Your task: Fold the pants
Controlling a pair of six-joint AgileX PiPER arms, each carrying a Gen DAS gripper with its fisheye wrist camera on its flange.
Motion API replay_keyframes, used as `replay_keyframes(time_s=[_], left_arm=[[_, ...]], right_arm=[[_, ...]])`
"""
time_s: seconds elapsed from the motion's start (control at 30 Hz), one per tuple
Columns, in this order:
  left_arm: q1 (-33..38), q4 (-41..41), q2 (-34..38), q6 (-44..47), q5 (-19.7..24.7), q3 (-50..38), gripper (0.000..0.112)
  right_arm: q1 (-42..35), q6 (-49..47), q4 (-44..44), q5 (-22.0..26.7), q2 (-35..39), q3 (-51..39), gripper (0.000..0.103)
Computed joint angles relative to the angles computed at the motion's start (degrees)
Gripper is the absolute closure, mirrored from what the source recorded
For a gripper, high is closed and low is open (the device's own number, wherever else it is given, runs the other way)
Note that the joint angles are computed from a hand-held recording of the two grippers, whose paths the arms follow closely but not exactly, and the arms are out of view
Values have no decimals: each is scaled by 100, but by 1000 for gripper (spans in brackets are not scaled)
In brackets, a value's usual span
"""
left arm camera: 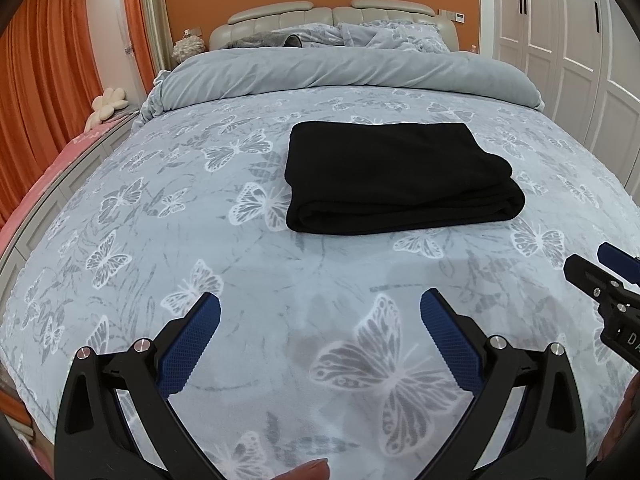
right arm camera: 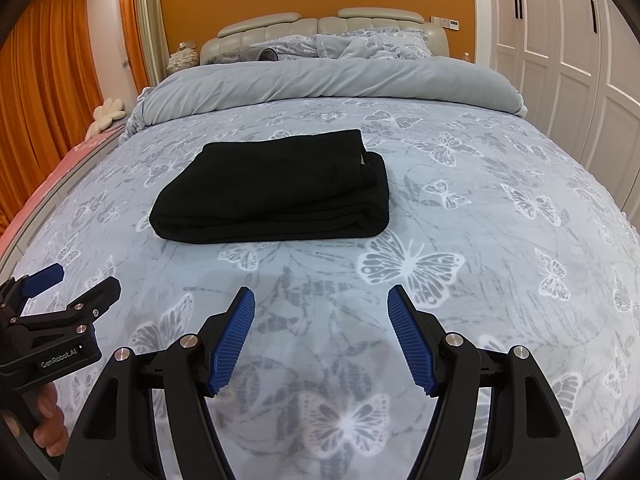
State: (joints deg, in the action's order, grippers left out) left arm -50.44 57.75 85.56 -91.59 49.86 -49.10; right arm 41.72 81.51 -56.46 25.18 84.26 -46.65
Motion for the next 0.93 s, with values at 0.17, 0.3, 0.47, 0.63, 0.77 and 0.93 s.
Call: replay_keyframes(time_s=[0.17,0.3,0.47,0.63,0.77,0.93], left_arm=[[19,-1,-12,-2,-22,17,14],[26,-17,-16,1,-36,20,14],[139,15,-164,-201,-393,206,14],[10,386,-132,-778,-98,285,14],[21,111,82,-295,130,5,14],[132,-77,34,11,-307,59,14]], right_arm=[[16,45,-38,15,12,-3,36],[3,26,-34,1,0,5,36],[-18,-24,4,-18,-2,7,36],[-4,-42,14,-7,16,-7,36],[2,-49,20,-1,31,-20,36],[-11,-53,7,-17,69,-24,36]])
